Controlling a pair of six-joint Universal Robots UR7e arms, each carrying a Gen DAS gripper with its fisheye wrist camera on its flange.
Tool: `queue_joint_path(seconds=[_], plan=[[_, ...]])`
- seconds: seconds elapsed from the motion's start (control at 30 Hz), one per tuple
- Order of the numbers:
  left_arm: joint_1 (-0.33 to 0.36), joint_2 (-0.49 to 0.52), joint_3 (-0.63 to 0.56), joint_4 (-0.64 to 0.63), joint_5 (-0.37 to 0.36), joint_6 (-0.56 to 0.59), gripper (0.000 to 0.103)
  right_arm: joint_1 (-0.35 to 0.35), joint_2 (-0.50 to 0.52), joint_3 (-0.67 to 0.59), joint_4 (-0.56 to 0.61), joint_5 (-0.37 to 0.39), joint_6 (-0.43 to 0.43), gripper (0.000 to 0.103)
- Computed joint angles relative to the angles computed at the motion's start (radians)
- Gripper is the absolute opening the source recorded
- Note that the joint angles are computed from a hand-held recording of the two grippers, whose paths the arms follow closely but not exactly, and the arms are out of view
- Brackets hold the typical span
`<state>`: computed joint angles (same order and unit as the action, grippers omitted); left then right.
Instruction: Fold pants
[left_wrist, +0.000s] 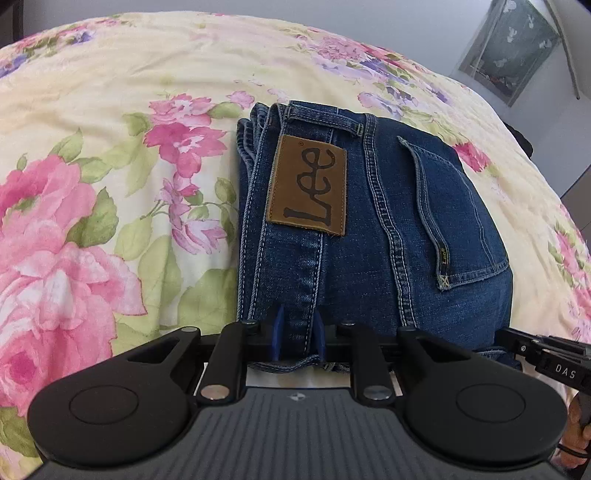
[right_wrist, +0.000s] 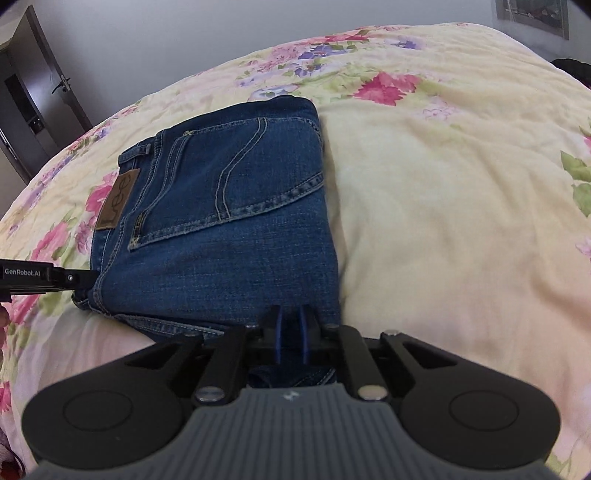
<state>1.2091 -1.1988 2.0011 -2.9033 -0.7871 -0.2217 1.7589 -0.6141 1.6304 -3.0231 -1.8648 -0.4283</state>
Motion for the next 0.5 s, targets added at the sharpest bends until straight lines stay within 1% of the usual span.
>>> queue_joint_path(seconds=[0.07,0.2,0.3,0.37,0.43,0.47,0.5], plan=[[-0.005,0.002,0.013,-0.025,0.011,0.013,0.025,0.004,0.006,-0.001,-0.010,-0.012,-0.024,0.004],[-0.017,0.005,0.011,-0.015,0.035,0.002,0.025,0.019,0.012,0.012,-0.057,-0.037,-0.069,0.004],[-0.038,0.012,0.019,-0.036,0.075,0.048,0.025,0.015,0.008,0.022,-0.080,-0.021,-0.078,0.004],[-0.048,0.012,0.028,-0.060,0.091,0.066,0.026,0.004,0.000,0.028,-0.082,0.008,-0.056,0.005],[-0.056,0.012,0.030,-0.068,0.109,0.061,0.034,-0.008,-0.014,0.038,-0.088,0.051,-0.018,0.008],[-0.059,0.009,0.029,-0.062,0.115,0.053,0.036,-0.014,-0.020,0.044,-0.094,0.074,-0.003,0.015],[-0.062,0.005,0.026,-0.053,0.116,0.048,0.039,-0.018,-0.026,0.052,-0.107,0.097,0.007,0.023]])
